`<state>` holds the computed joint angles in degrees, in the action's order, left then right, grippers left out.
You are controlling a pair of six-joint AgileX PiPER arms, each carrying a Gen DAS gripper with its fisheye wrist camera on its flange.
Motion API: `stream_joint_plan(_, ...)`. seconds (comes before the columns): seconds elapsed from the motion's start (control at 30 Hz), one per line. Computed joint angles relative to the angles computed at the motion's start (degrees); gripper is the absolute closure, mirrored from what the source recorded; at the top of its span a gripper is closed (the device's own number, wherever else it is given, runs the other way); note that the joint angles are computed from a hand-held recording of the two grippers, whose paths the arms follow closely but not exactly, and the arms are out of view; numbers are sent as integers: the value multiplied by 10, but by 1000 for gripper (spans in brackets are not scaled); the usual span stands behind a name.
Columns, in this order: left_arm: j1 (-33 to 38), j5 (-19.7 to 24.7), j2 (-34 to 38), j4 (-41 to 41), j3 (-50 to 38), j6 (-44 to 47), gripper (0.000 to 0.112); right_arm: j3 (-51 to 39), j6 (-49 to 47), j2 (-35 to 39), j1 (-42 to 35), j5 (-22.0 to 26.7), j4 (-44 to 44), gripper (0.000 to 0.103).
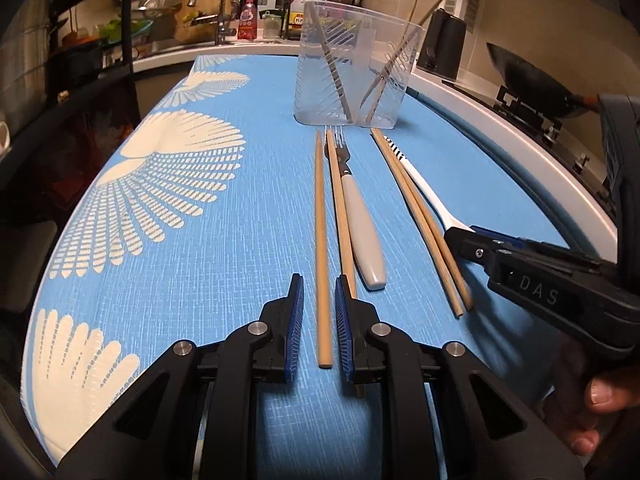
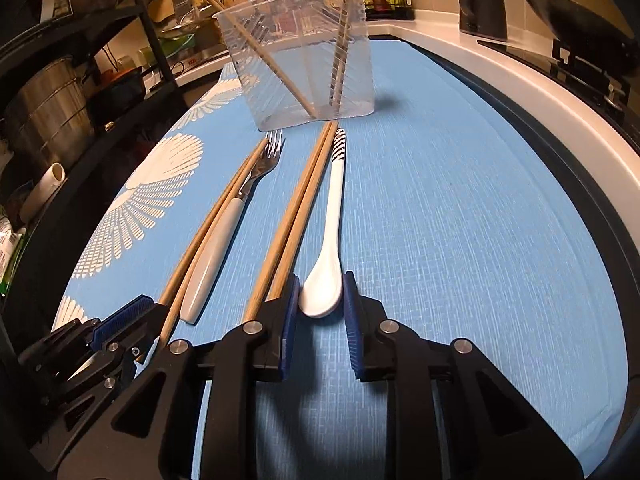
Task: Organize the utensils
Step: 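Lower left gripper onto a wooden chopstick while right gripper moves to the white spoon, then close left gripper on the chopstick while right gripper closes on the white spoon handle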
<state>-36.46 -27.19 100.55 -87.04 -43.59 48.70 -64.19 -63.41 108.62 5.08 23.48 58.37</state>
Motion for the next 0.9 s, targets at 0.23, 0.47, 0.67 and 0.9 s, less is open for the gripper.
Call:
stream_joint_plan(0.23,3,-2,-3,-9,1,10,105,6,-7,-6,-17,-9,-8,82)
stream_joint_plan(0.47,4,1,-2,-12,-2,12,105,-21,-5,7,-56,57,-24,79)
stream_joint_plan(0.67,6,3,-1,-6,-1,7,105,-50,36,30,-92,138,12,77)
stream_joint_plan(0.9,7,4,-1,-6,-1,8,105,-36,47,30,-93,133,51,77)
